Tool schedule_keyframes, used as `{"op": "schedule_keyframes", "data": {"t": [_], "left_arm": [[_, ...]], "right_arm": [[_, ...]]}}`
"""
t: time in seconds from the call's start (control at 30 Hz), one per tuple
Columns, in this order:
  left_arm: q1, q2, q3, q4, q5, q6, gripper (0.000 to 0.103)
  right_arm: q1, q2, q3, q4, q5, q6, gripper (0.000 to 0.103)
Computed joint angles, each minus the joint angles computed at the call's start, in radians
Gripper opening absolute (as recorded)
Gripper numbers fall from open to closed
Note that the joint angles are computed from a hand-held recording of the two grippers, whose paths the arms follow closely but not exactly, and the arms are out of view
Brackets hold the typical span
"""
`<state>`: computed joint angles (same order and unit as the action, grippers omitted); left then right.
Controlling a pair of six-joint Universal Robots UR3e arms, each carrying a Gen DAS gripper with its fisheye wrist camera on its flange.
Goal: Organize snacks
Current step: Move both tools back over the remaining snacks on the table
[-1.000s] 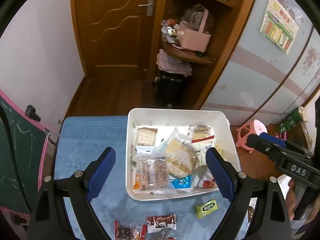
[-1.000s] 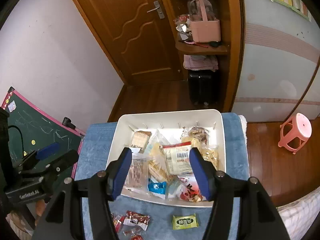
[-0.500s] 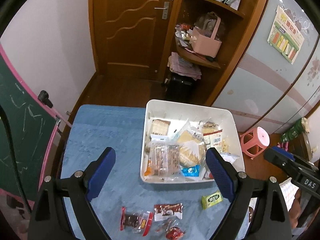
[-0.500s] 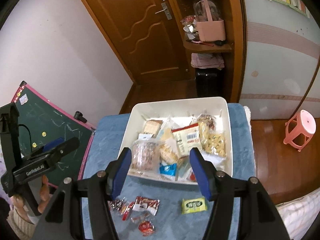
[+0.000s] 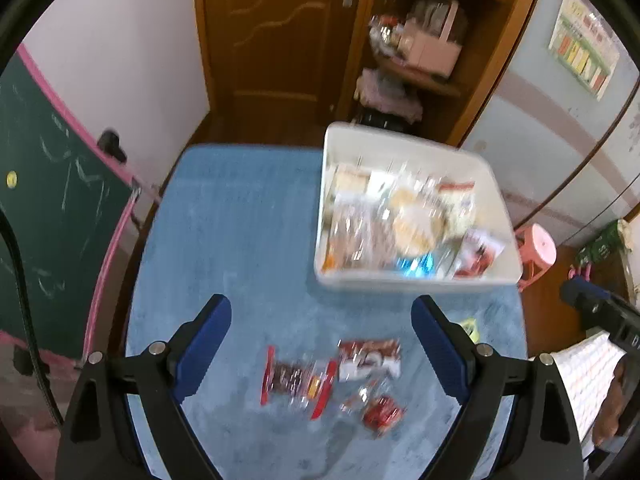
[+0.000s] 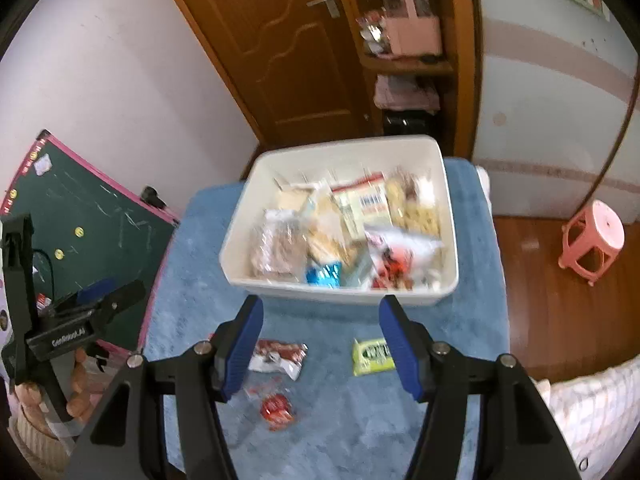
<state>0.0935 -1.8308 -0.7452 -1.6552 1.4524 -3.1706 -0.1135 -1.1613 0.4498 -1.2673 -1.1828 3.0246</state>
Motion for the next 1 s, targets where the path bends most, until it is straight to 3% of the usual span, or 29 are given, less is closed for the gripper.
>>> {"op": "schedule_keyframes", "data": {"t": [0.13,0.4,0.67,1.0], "left_arm": [[0.012,0.115,-0.274,0.087,0.009,0.008,0.091],[0.052,0.249,-0.681,0.209,-0.01,0.033,0.091],[0.022,0.21,-0.838,0.292,0.014,0.041,0.091],[0.008,0.141,-0.883,0.36,0.036,0.02,0.091]], "right_arm": [[-0.006,-0.106,0.26,-0.118,-0.029,0.004,0.061],[0.009,-0.174,0.577,-0.286,-0.11,0.01,0.061],[0.028,-0.173,0.8,-0.444,-0.156,-0.011,0.061],[0.101,-0.085,0.84,-0.529,-0.246,-0.057,0.061]]}}
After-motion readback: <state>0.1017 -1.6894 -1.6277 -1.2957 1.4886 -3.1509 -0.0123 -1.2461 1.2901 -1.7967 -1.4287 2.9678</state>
